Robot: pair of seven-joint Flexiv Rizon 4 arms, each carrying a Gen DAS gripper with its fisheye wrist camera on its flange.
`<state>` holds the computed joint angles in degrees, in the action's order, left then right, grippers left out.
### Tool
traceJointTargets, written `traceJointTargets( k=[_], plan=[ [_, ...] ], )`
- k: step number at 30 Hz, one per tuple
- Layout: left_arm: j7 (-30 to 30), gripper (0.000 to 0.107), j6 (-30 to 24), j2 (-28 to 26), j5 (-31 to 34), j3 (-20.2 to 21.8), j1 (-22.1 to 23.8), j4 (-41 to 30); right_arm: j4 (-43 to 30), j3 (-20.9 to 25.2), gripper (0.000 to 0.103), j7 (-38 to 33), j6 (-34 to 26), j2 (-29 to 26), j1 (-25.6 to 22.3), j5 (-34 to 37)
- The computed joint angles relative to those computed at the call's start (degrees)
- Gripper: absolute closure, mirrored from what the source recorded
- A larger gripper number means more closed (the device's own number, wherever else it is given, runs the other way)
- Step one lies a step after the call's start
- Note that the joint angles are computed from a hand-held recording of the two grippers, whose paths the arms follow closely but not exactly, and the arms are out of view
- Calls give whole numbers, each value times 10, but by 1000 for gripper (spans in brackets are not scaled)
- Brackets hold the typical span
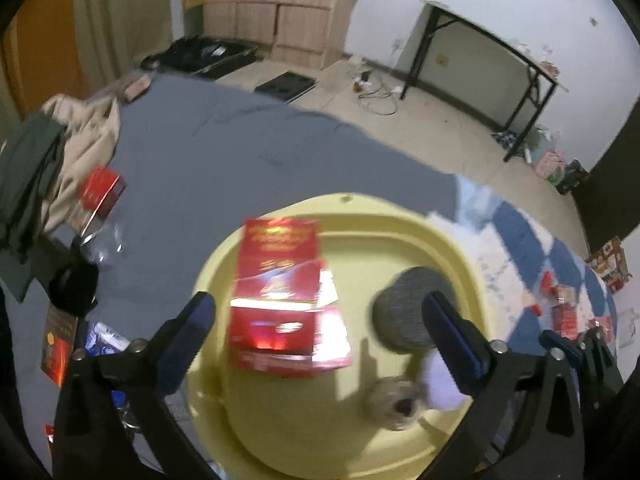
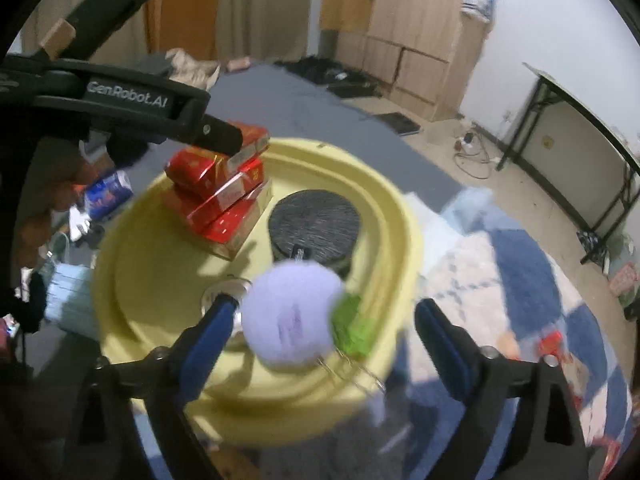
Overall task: Organize rigid objects
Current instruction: 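Release pack and plush ball into the tray, withdraw both tools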
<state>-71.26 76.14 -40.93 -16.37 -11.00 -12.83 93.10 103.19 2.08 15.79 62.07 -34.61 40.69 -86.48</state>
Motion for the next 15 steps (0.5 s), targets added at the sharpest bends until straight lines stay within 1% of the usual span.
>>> traceJointTargets(
  k=[1,2,4,5,6,7,8,9,10,12,14,15],
  plan=[
    [0,4,-3,3,4,2,-6,-3,24,-5,0,49,1,20,-1,-35],
    [-2,4,-3,6,10,7,-14,-4,46,-3,0,89,-7,38,-5,-60],
    [-3,4,-2,14,21,11,-28,-6,83,14,0,114,-21,68,-21,-71],
    [7,4,2,18,19,-3,-23,0,99,23,0,125,-32,81,-27,-74],
    [26,4,8,23,13,-28,-13,9,120,32,0,143,-44,98,-34,-82],
    [39,4,12,28,9,-42,-8,17,147,41,0,169,-60,121,-40,-92],
    [51,4,15,34,9,-50,-11,24,172,52,0,196,-78,143,-47,-98],
    [55,4,13,39,14,-46,-22,26,210,65,0,230,-96,174,-57,-98],
    [58,4,10,43,21,-39,-35,26,233,76,0,244,-106,192,-65,-89],
    [72,4,13,44,24,-46,-47,30,290,102,0,255,-140,240,-75,-42],
    [66,4,0,40,23,-41,-67,26,345,131,0,241,-189,288,-74,34],
    [66,4,-12,37,23,-42,-75,23,362,142,0,237,-203,304,-73,61]
  ],
)
